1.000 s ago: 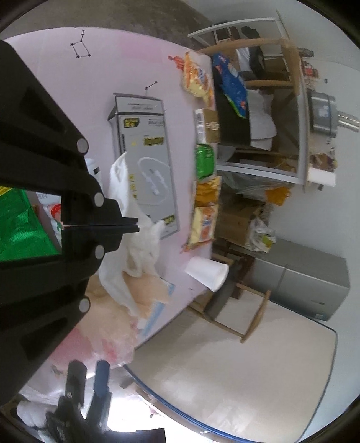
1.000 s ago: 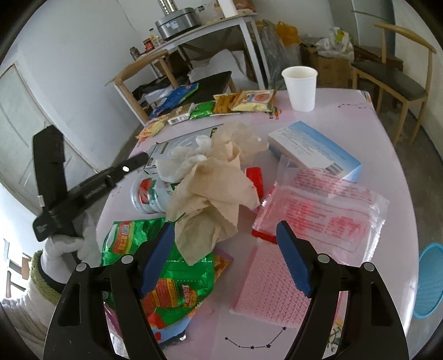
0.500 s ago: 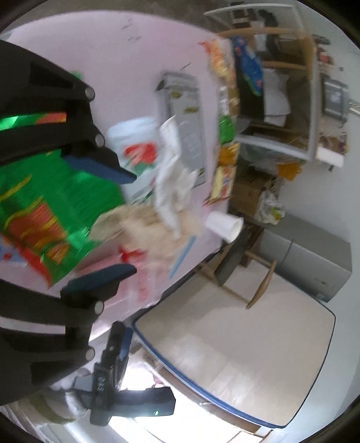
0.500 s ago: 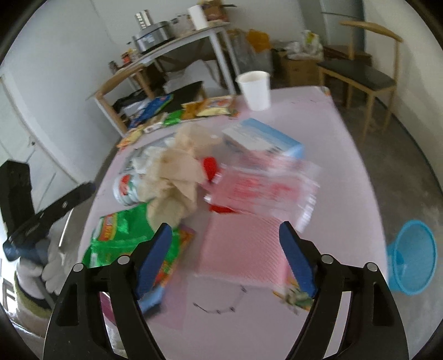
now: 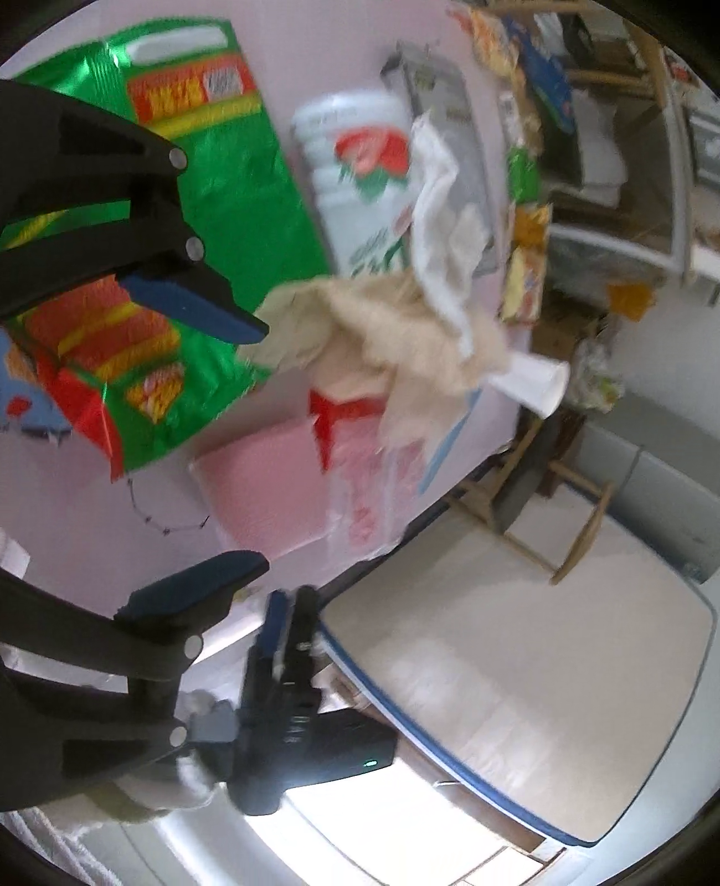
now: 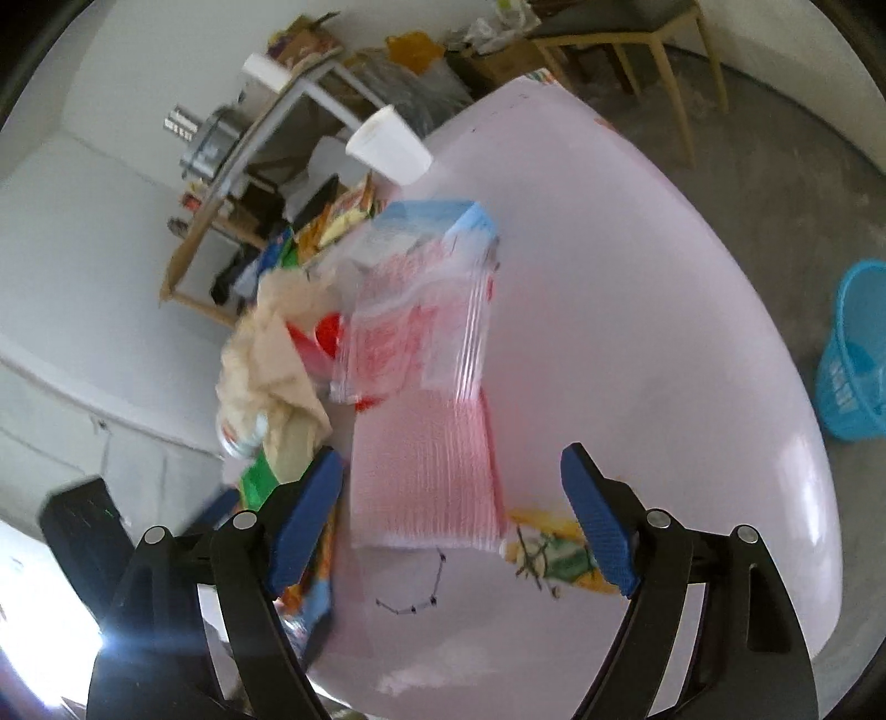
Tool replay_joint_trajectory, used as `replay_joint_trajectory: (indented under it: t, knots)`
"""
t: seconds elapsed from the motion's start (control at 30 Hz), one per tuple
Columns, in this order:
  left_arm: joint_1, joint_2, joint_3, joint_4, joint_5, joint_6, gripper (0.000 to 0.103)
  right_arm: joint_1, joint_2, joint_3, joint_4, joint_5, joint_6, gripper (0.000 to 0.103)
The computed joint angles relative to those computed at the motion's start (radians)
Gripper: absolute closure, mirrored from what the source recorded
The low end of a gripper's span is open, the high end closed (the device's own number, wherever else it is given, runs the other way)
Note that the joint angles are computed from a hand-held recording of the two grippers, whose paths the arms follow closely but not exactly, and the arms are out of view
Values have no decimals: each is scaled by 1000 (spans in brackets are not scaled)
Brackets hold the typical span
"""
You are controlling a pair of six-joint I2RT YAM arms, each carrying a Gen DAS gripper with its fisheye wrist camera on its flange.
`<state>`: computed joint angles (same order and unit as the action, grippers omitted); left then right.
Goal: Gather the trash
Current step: 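Grasp the clear plastic bag with the right gripper, then lift the plastic bag with the right gripper while the left gripper grasps the pink sponge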
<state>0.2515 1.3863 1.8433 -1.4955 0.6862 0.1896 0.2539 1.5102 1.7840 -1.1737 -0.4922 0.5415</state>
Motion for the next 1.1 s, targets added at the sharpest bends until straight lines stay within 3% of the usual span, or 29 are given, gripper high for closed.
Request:
replay_joint_trajectory:
  t: [0.2,0.3,0.4,0.43,0.47,0.57,0.77,1.0,1.1]
  knots:
    - [-136,15,-7,14,-83,-37,27,-99,79,30,109,-165,53,25]
    - [-170,17,-18,21,-107,-58,27,-108,146,69,124,-205,74,33]
    - [-199,21,-28,23,-145,-70,26,-105,190,112,102,-219,77,59]
    - [-205,20,-32,25,-152,-73,27,-107,190,111,102,-227,76,74]
    - [-210,17,-39,30,-158,-75,26,-112,180,96,110,-239,82,82]
    - [-214,22,-42,38,-167,-75,27,-141,120,10,174,-301,109,89]
    - [-242,70,-4,73,-168,-108,27,-247,-30,-200,377,-447,238,92]
    - [-323,178,60,161,-195,-165,27,-420,-193,-381,473,-521,312,92]
    - [-363,242,89,179,-225,-174,27,-484,-234,-418,439,-540,290,92]
